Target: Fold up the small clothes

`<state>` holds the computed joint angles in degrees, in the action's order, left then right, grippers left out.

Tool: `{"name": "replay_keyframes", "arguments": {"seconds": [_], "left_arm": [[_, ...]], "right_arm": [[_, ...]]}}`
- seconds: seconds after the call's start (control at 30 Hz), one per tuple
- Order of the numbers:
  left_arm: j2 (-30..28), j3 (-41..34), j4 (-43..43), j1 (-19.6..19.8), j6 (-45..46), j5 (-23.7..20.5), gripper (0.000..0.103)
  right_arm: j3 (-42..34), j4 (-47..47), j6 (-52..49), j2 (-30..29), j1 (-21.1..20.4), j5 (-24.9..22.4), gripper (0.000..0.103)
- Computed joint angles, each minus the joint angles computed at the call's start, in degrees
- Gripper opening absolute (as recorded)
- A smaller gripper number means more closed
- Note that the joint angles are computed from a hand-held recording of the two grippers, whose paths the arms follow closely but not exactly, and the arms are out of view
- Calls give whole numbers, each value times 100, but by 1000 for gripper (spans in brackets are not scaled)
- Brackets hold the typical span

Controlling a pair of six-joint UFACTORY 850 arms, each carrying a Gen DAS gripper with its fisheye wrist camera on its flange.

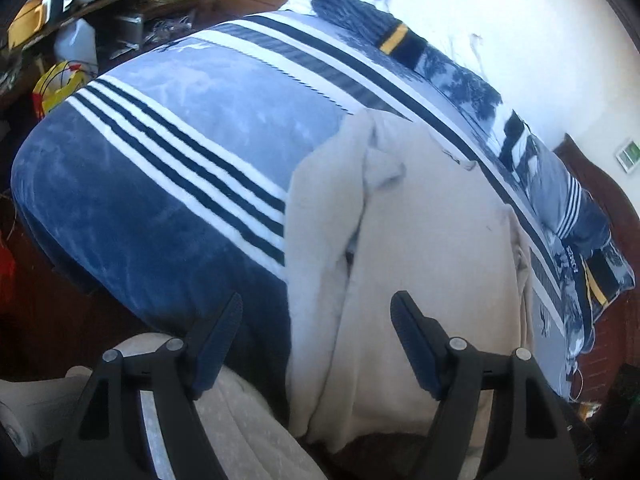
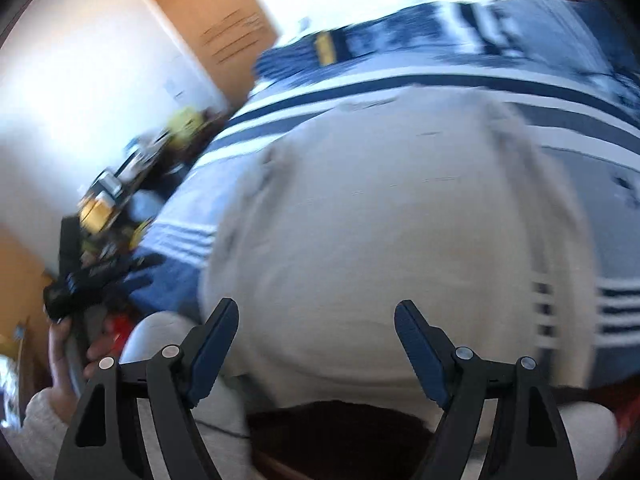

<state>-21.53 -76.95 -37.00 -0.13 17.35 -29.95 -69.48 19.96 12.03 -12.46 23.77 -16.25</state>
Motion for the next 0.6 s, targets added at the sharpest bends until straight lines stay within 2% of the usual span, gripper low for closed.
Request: {"name": "replay_keyframes", "arguments": {"seconds": [0.03,0.1,0.13,0.17,0.2,0.23,0.27,0.3,0.33,0.4,0.5,0.6], "left_arm": [[-127,-94,150,-21,-120,-40,76],[-496,-370,422,-118,-257,-307,74],[-641,-449,415,-111,-209,-431,60],[-823,-561,382,-136,-182,-614,40],[-1057,-731,290,-145,-94,-956,30],[-1255,-876,247,-142,-48,-1243,24],[-1375,-952,317,-165,-77,-1370,23],[-1412,-916,279,-171,51,-1319,20],[-1386,-822,1,-133,414,-1260,11],[-1383,-784,-1117,135,1316,-1662,10],[-1388,-604,-2916,812,2039,-2446,10],[-1475,-465,-3568,1265,2012,-2625,10]], "right_arm": [[-230,360,-405,-235,57,-109,79],[-602,388,-496,-605,162,-317,69],[-838,468,-542,-838,199,-462,66],[-966,616,-662,-978,198,-531,65],[-1111,682,-671,-1138,214,-614,65],[-1201,705,-684,-1242,227,-688,64],[-1363,635,-639,-1393,246,-812,64],[-1540,440,-488,-1548,272,-938,64],[-1610,368,-464,-1621,269,-1002,64],[-1922,227,-374,-1855,302,-1169,64],[-2326,122,-262,-2145,348,-1310,64],[-2725,227,-308,-2401,352,-1489,64]]}}
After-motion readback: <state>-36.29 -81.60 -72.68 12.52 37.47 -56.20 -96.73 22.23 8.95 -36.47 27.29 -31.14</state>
